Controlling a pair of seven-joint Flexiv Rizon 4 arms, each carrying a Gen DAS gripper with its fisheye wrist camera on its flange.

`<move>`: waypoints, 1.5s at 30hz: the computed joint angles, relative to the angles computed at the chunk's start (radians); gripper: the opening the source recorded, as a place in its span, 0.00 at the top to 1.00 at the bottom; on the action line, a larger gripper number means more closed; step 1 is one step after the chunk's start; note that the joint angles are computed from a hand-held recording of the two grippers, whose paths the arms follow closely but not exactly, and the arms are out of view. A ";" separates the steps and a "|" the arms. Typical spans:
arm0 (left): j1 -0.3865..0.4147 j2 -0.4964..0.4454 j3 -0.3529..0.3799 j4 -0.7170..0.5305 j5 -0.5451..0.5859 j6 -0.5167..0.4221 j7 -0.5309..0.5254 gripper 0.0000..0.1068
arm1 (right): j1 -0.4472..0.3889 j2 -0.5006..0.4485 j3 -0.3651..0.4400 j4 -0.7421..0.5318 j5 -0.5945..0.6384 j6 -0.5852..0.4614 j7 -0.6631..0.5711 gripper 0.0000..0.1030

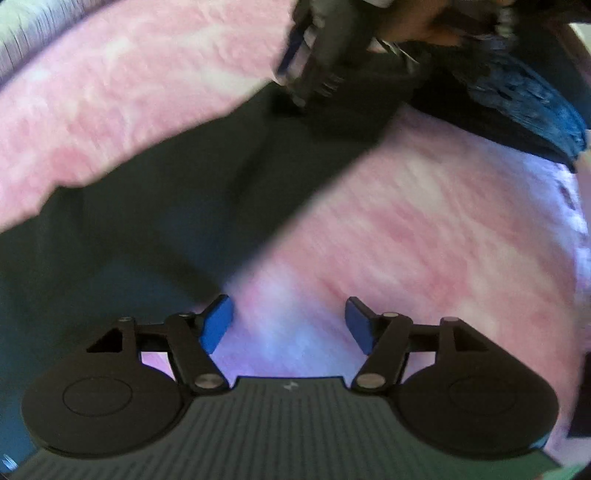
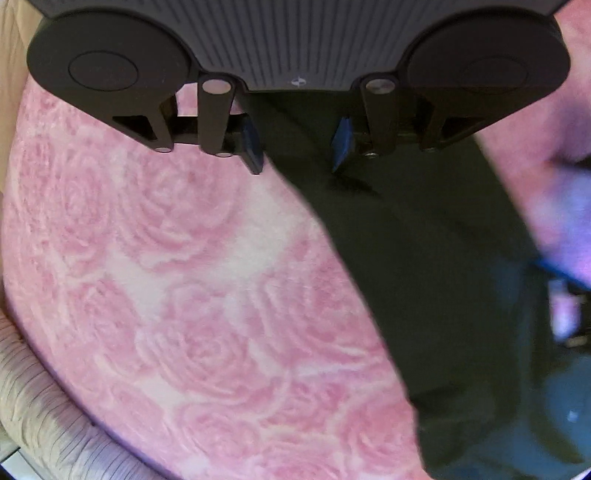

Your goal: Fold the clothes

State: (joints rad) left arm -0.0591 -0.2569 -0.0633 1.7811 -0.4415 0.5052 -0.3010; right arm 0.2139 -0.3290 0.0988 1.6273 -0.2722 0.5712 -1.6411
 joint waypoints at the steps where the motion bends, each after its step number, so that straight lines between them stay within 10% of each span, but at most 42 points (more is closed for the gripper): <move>1: 0.004 0.015 0.006 0.013 -0.001 -0.005 0.001 0.43 | 0.011 0.003 -0.016 0.021 -0.040 0.026 0.054 0.46; 11: 0.050 0.264 0.117 0.211 -0.006 0.133 -0.210 0.44 | 0.037 0.176 0.027 0.181 -0.108 0.160 0.280 0.48; 17: 0.194 0.452 0.249 0.277 0.230 0.042 -0.301 0.38 | 0.088 0.294 0.118 0.201 0.201 0.087 0.352 0.48; 23: 0.400 0.497 0.400 0.248 0.376 0.016 -0.092 0.31 | 0.227 0.366 0.216 0.248 0.258 0.037 0.506 0.48; 28: 0.550 0.323 0.486 0.177 0.164 0.022 0.189 0.30 | 0.371 0.338 0.286 0.248 0.081 0.046 0.660 0.46; 35: 0.769 0.028 0.384 -0.051 -0.189 -0.336 0.468 0.30 | 0.572 0.213 0.323 0.120 -0.076 -0.132 0.748 0.41; 38: 0.833 -0.086 0.328 -0.196 -0.165 -0.555 0.407 0.35 | 0.635 0.159 0.320 0.068 -0.104 -0.164 0.749 0.41; 41: 0.881 -0.179 0.294 -0.363 -0.087 -0.769 0.300 0.78 | 0.674 0.122 0.307 0.042 -0.134 -0.157 0.734 0.38; 45: 0.961 -0.257 0.269 -0.555 -0.047 -1.017 0.187 0.92 | 0.700 0.112 0.290 0.068 -0.205 -0.124 0.710 0.36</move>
